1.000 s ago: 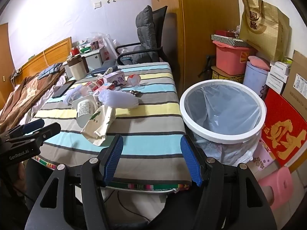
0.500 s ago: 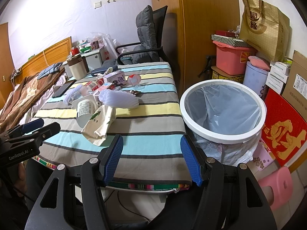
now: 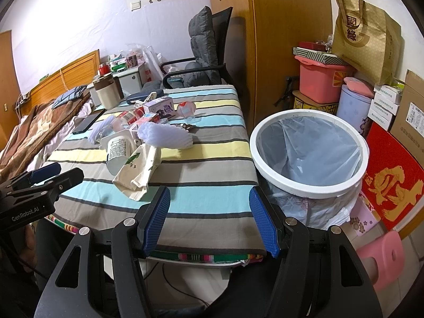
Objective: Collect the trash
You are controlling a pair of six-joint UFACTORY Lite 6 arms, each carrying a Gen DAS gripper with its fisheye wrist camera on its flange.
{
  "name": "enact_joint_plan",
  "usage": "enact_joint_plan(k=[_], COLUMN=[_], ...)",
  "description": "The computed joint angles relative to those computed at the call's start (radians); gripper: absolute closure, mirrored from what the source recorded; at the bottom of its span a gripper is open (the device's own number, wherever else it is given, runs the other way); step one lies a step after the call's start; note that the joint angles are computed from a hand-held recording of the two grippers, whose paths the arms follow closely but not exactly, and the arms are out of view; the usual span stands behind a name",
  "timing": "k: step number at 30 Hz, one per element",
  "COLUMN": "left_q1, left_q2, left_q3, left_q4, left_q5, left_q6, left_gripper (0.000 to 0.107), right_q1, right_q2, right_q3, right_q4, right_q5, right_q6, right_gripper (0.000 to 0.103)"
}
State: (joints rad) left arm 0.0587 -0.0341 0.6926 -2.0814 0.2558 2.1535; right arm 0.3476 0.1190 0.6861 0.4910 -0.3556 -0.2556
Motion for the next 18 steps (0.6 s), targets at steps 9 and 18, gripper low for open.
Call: enact_joint_plan(k=[9, 18], left_q1=[0.009, 0.010], left_q2=[-0.019, 0.002], left_q3=[-0.001, 0.013], left_q4=[0.068, 0.018], left_q5=[-0.004, -0.004], left_q6=[-0.065, -0.011], left_gripper=[0.028, 0.028], right_q1=[0.003, 0.004], right_q2=[0.001, 0.004], right_q3=[0.001, 0.004], right_q4=[0.006, 0.007], right_q5=[0.001, -0.001], right_q6=[-0.005, -0.005], right_gripper=[0.039, 0.039])
